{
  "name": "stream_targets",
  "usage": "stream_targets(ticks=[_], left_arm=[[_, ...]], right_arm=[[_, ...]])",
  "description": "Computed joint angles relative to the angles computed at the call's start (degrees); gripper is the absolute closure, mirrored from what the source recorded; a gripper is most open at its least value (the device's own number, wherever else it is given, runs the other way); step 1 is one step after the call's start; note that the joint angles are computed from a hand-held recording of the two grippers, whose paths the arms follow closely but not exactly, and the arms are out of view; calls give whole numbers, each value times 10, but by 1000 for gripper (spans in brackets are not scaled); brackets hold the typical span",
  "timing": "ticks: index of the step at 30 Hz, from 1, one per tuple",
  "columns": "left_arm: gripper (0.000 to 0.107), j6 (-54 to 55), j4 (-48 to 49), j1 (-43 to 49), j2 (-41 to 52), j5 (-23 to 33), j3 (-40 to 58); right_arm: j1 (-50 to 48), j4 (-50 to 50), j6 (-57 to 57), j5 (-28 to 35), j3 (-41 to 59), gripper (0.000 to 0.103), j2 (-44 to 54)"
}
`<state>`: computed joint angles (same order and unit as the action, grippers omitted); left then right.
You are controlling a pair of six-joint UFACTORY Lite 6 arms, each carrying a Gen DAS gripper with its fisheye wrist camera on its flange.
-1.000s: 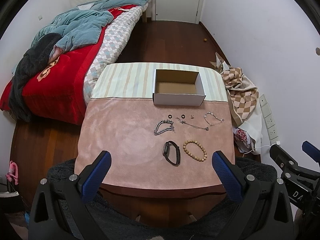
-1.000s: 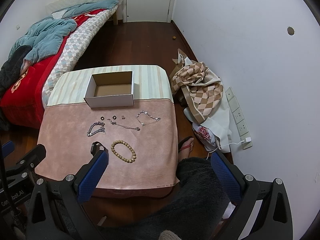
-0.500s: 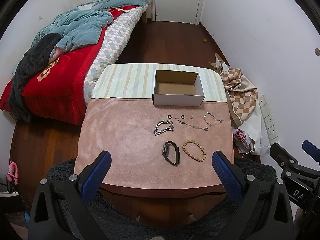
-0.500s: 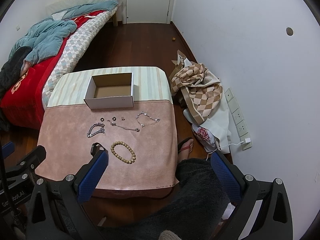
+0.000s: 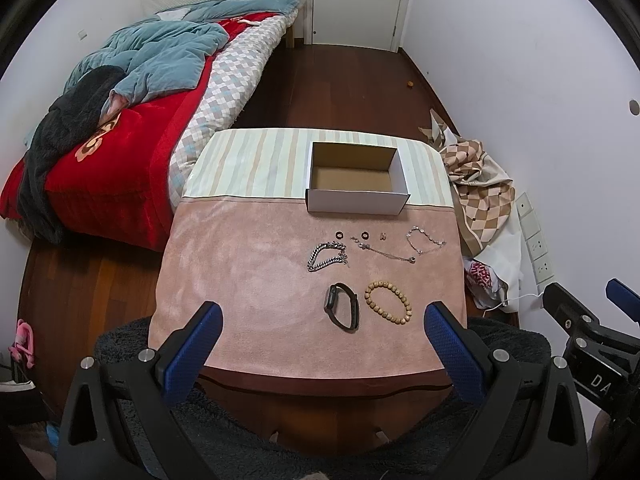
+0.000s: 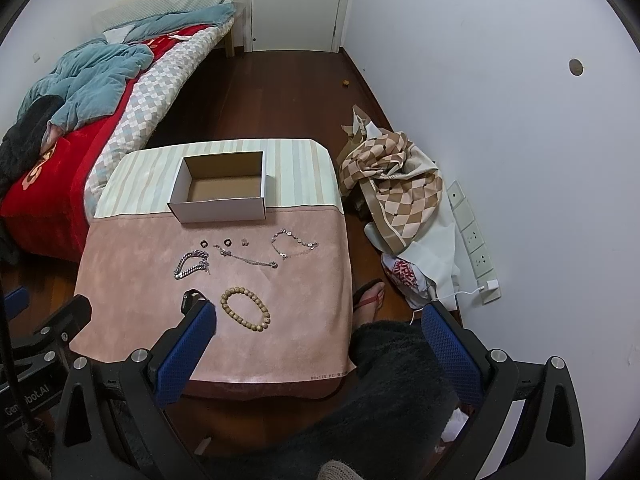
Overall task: Organize jewelry
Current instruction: 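Grasp the black watch band with the left gripper while the right gripper grasps the wooden bead bracelet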
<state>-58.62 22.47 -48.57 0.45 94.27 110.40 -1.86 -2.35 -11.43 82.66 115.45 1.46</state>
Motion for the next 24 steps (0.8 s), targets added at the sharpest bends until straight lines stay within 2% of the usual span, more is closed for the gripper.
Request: stream_targets(ticks=[7, 11, 15, 20, 24], left_arm=[[4, -5, 8, 0, -8, -7, -15], [4, 3, 16, 42, -11, -50, -63], [4, 13, 18, 100, -16, -120, -169], [4, 41, -28, 167, 8, -221, -295], [4, 52, -59, 193, 43, -293, -355]], right_arm=[[3, -2, 8, -18, -18, 0, -6], [18, -6, 25, -93, -118, 0, -25], [35, -1, 30, -191, -245, 0, -17], [70, -29, 52, -319, -365, 1, 63], [88, -54, 81, -400, -420, 10, 140]])
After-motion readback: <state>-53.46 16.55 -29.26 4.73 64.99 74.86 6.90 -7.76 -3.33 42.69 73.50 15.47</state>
